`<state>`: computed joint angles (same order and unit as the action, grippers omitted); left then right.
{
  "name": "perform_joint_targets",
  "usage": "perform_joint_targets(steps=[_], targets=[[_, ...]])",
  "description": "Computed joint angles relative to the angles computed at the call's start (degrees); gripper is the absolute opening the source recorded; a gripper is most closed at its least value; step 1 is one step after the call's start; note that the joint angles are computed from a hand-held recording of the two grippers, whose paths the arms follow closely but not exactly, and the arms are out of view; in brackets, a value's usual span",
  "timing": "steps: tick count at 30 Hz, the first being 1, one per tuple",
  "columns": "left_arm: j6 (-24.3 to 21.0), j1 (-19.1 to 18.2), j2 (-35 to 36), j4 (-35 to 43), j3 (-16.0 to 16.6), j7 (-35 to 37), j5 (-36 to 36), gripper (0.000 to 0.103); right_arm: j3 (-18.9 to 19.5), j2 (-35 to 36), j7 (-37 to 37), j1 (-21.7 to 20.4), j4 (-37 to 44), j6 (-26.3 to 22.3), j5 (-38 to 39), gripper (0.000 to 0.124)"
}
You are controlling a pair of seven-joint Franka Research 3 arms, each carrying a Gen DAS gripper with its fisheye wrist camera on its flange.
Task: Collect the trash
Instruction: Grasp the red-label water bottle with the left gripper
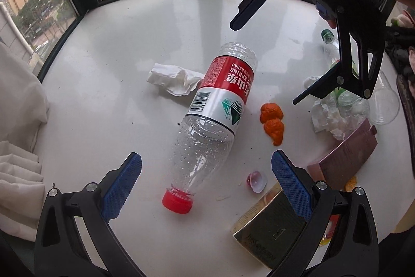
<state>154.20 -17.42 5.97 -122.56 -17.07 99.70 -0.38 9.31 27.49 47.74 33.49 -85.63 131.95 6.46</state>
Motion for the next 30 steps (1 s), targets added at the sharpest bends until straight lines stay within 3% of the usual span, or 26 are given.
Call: perform_joint_targets(steps=[9, 15, 17, 18, 19, 20, 23, 30], targets=[[-1.19, 1.62, 5.48, 3.68, -1.03, 5.77, -0.81, 0.097, 0.03, 10.73, -9.30, 0.32, 14.65, -9.51, -0.80, 0.096], [-2.00, 3.18, 7.91, 5.14, -2.48, 10.90, -4.04, 0.097, -0.44, 14.09, -10.77, 1.00, 19.86, -13.60, 0.20, 0.096], [-3.20, 3.19, 9.35, 6.53, -2.58, 11.72, -4.14, 0.090, -0.52, 14.69, -11.19, 1.17, 20.98, -15.34, 0.33, 0.089], [-3.69, 3.10, 9.87, 7.01, -2.65, 11.86, -4.07, 0.081, -0.67, 16.06, -11.27, 1.58, 22.99, -16.24, 0.02, 0.082], [-3.70, 2.82, 10.10, 7.15, -2.44, 11.43, -3.47, 0.068, -0.84, 16.05, -11.51, 1.78, 23.01, -16.76, -0.10, 0.072], [-3.90, 2.57, 10.31, 7.40, -2.23, 10.73, -2.96, 0.063, -0.93, 15.62, -11.63, 1.89, 22.34, -16.70, -0.12, 0.071], [-3.92, 3.05, 9.72, 7.05, -3.02, 11.65, -4.21, 0.063, -1.10, 14.59, -10.80, 1.85, 21.50, -17.49, 0.26, 0.070], [-6.07, 2.76, 4.44, 5.74, -3.57, 15.42, -7.36, 0.063, -0.66, 6.14, -8.03, 1.30, 12.23, -13.97, 1.47, 0.070]])
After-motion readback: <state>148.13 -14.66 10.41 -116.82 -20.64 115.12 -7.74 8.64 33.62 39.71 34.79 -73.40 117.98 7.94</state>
